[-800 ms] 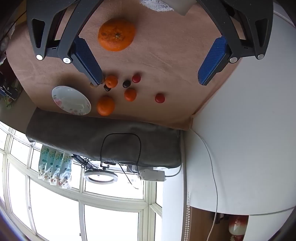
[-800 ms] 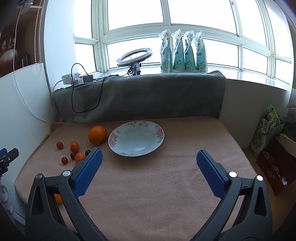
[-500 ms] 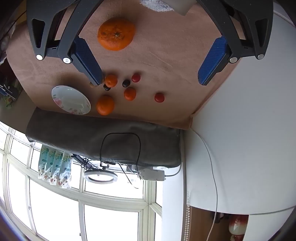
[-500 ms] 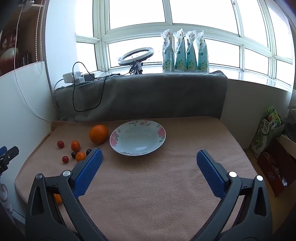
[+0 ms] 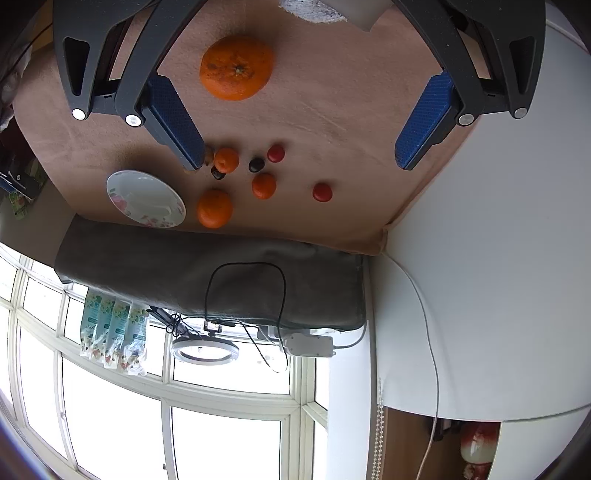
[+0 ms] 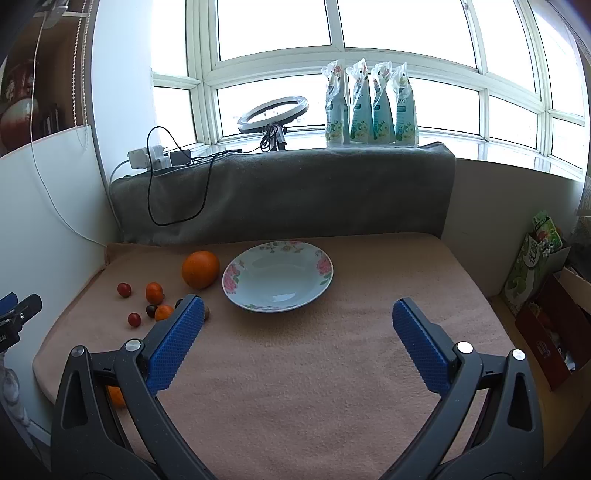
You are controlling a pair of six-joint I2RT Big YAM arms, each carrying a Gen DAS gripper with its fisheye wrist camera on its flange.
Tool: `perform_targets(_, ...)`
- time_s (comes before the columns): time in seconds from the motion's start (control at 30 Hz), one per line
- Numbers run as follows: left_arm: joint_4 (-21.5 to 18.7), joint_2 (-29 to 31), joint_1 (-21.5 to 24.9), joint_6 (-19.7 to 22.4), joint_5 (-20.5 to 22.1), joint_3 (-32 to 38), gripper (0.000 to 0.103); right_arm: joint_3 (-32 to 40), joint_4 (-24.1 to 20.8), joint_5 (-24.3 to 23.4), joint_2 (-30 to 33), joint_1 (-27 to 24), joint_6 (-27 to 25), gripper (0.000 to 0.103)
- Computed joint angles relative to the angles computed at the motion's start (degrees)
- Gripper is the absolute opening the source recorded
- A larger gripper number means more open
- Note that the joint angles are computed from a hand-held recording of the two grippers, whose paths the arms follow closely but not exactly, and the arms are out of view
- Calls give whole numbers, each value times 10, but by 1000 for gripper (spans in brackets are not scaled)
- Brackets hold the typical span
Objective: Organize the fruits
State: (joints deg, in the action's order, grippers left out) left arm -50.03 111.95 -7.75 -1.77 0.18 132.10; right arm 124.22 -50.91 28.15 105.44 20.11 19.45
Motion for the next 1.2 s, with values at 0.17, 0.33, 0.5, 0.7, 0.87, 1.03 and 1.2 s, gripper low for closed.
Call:
perform_targets(0.17, -1, 0, 0, 0, 0, 2, 102, -1, -1, 0, -2, 1, 1, 103)
perform_targets(0.33, -2, 0, 0, 1, 0, 3, 102, -2, -2, -1, -2, 0, 1, 103)
perform_targets(0.5, -4, 1, 0, 0, -2, 6, 102, 0, -3, -3, 0, 0, 0, 103)
perform_targets(0.7, -9, 5, -1, 4, -2, 13, 102, 0, -3, -3, 1, 0, 2, 103)
perform_targets(0.87, -11, 7, -1, 4, -2, 17, 102, 0, -3, -5, 2, 0, 2, 103)
perform_targets(1.03, -12, 8, -1, 5, -1, 19, 102, 0, -3, -5, 3, 1, 3, 103)
perform_targets(1.2, -14, 10, -1, 4, 0, 21, 102, 0, -3, -6, 3, 1, 3, 103)
